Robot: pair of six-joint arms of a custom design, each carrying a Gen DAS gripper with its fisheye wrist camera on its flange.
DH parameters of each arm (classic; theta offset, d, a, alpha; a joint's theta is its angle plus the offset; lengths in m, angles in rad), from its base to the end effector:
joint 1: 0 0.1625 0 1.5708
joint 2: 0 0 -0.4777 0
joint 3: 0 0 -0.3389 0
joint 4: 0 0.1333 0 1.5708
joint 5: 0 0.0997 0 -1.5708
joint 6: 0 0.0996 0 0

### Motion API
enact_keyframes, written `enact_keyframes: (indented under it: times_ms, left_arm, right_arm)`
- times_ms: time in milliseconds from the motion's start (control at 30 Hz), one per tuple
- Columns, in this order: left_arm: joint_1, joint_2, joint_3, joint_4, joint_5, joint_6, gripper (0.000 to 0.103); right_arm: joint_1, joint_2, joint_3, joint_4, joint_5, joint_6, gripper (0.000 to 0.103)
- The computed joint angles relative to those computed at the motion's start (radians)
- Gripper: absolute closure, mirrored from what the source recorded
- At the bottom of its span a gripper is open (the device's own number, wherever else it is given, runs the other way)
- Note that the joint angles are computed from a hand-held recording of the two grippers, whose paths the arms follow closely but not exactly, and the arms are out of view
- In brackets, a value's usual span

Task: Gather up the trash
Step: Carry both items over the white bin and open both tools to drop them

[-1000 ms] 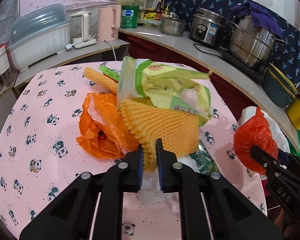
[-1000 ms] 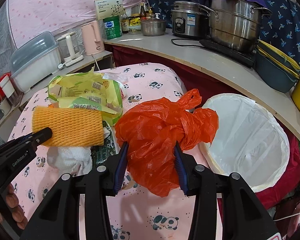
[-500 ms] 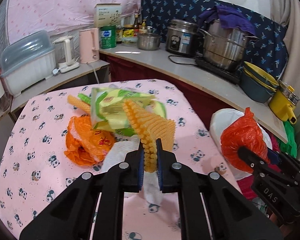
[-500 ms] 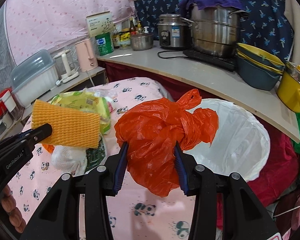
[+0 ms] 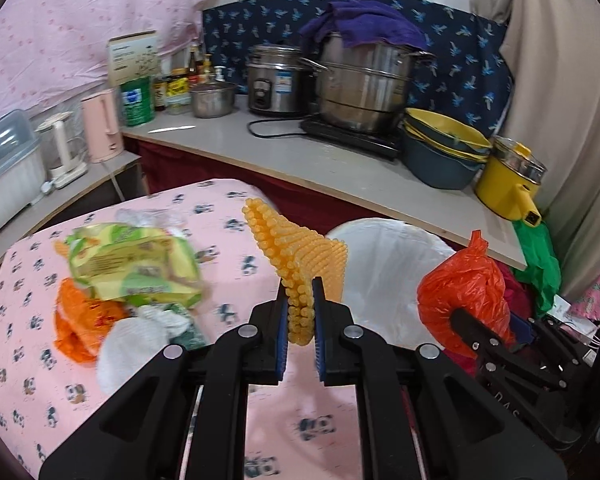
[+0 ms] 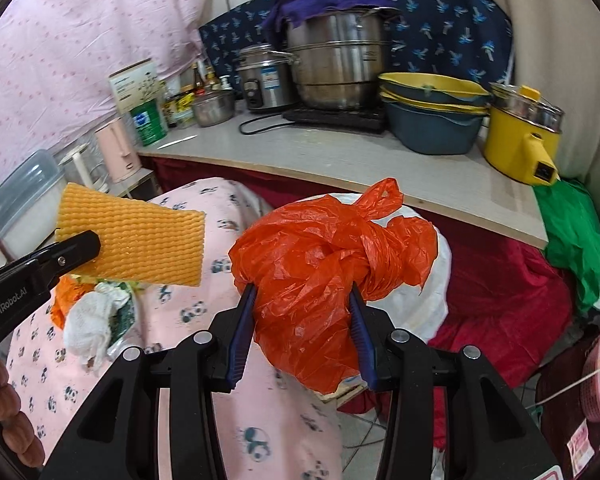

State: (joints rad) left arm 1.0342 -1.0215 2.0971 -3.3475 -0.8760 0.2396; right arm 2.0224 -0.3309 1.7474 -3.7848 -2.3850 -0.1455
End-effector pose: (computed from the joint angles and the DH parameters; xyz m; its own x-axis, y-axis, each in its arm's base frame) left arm -0.1046 -0.5614 0.2776 -0.7537 0.1925 -0.6283 0.5863 0.6290 -0.5105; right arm 0.3264 -0.5335 0.0064 -0.7916 0.0757 0.6063 -0.4241 0.6463 -0.6344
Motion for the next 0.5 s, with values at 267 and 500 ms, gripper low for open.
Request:
enact_keyframes:
  times_ms: [267, 500]
  left_arm:
    - [-0.003, 0.104, -0.081, 0.079, -0.068, -0.015, 0.093]
    - [0.013, 0.176, -0.151, 0.123, -0.093, -0.010, 0.093]
  right_arm:
    - [-0.040, -0.029, 0.070, -0.069, -0.030, 0.030, 0.061]
    - [-0.073, -0.044, 0.093, -0.092, -0.034, 0.049, 0.061]
